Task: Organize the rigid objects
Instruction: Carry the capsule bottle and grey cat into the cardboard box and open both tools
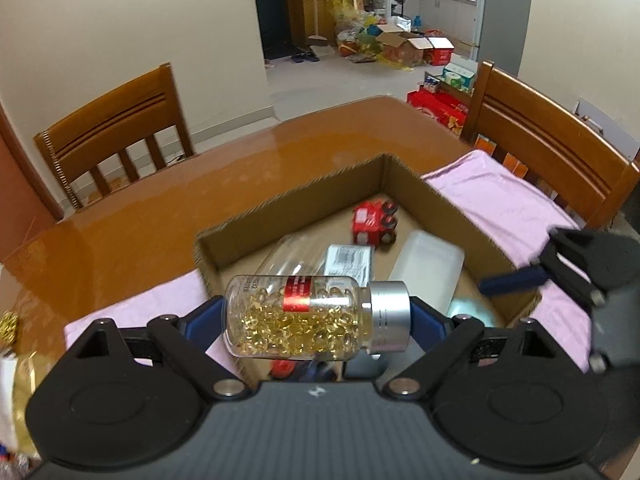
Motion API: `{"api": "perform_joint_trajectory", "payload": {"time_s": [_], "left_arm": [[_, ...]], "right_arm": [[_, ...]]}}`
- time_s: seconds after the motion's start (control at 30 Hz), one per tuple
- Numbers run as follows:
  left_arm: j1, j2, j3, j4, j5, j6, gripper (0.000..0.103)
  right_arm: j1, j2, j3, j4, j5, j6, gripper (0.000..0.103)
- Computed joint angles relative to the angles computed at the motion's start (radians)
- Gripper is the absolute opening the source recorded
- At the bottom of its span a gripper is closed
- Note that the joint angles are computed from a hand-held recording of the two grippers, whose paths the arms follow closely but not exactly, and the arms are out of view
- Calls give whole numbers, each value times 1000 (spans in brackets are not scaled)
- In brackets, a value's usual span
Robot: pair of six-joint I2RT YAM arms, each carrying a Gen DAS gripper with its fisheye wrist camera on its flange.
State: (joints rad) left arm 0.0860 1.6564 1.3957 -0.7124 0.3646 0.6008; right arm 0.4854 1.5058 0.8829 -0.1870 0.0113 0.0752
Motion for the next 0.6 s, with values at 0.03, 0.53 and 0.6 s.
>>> {"api": "perform_joint_trajectory", "payload": {"time_s": [0.03,0.53,0.6], "left_arm": [[-21,17,11,10,-8,-20,93],[-187,181,62,137,-133,-231,95],[-186,165,45,163,-131,-236,97]], "right_arm": [[-4,-14,-5,-5,-3,3,103],[-38,-155,-89,-44,44,39,103],[-46,-160,-94,-46,39,39,103]]}}
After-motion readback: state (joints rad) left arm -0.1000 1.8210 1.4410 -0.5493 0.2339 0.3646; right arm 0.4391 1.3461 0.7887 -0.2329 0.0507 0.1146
